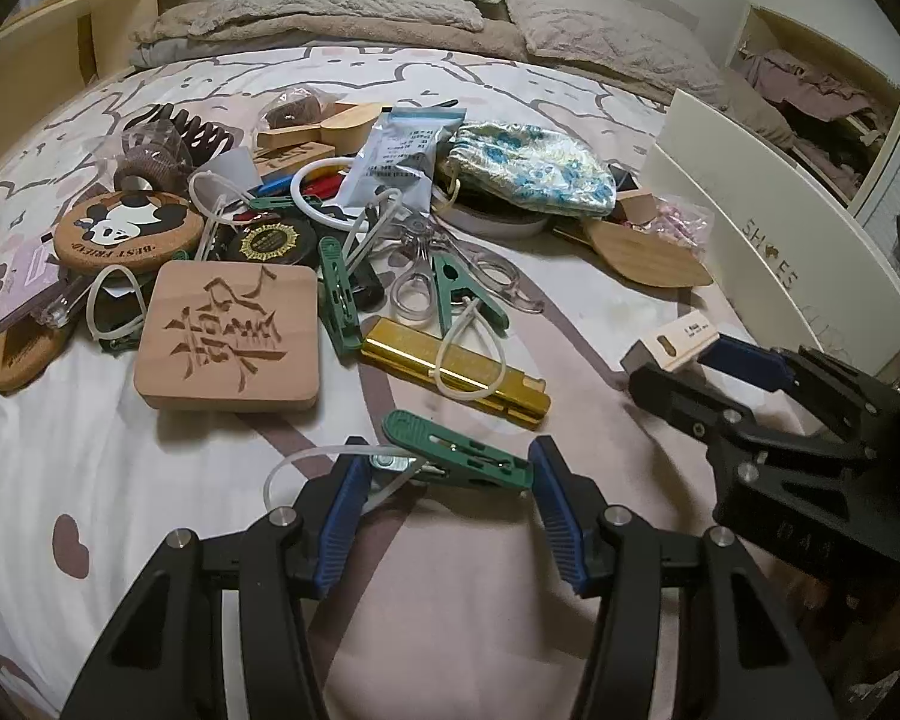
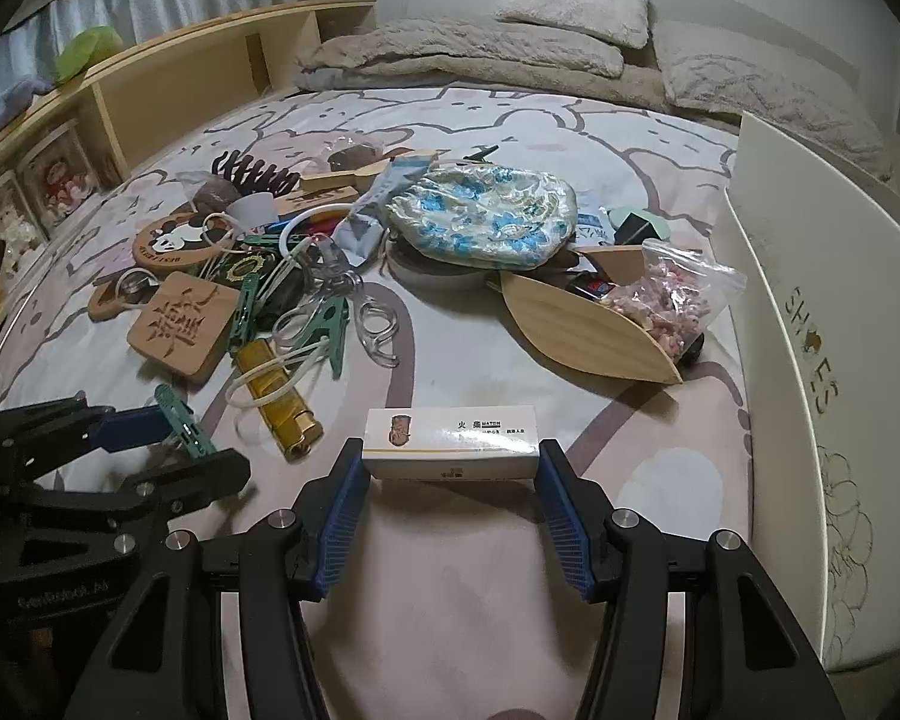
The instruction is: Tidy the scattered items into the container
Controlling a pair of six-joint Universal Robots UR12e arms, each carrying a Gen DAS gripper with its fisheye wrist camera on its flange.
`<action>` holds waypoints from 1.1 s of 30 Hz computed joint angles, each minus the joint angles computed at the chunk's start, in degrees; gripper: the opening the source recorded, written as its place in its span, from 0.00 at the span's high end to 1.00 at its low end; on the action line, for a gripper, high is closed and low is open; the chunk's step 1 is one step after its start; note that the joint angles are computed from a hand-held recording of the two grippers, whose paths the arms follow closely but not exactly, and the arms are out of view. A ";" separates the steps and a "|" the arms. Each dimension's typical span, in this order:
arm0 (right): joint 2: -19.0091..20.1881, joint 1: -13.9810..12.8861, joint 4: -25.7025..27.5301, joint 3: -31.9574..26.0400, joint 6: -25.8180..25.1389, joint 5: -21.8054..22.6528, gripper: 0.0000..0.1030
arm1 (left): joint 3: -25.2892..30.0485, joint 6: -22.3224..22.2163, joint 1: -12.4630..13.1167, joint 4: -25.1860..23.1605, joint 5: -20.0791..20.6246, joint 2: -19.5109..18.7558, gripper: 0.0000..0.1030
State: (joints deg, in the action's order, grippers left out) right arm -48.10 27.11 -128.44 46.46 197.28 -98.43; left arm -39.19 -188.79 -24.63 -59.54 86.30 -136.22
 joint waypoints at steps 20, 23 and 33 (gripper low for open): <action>-4.48 0.91 -6.61 6.45 1.92 -2.16 0.45 | -3.40 -0.94 0.33 6.53 -3.00 2.65 0.47; -5.21 1.06 -7.38 7.19 1.82 -2.60 0.45 | -3.77 -1.13 0.37 7.46 -4.38 3.19 0.47; -8.69 1.25 -13.76 10.41 0.39 -4.06 0.45 | -2.80 -0.62 -0.18 10.66 -7.09 4.04 0.47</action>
State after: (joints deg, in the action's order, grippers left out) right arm -56.78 28.36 -142.20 56.88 197.67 -102.49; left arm -41.98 -189.41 -24.81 -48.88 79.21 -132.18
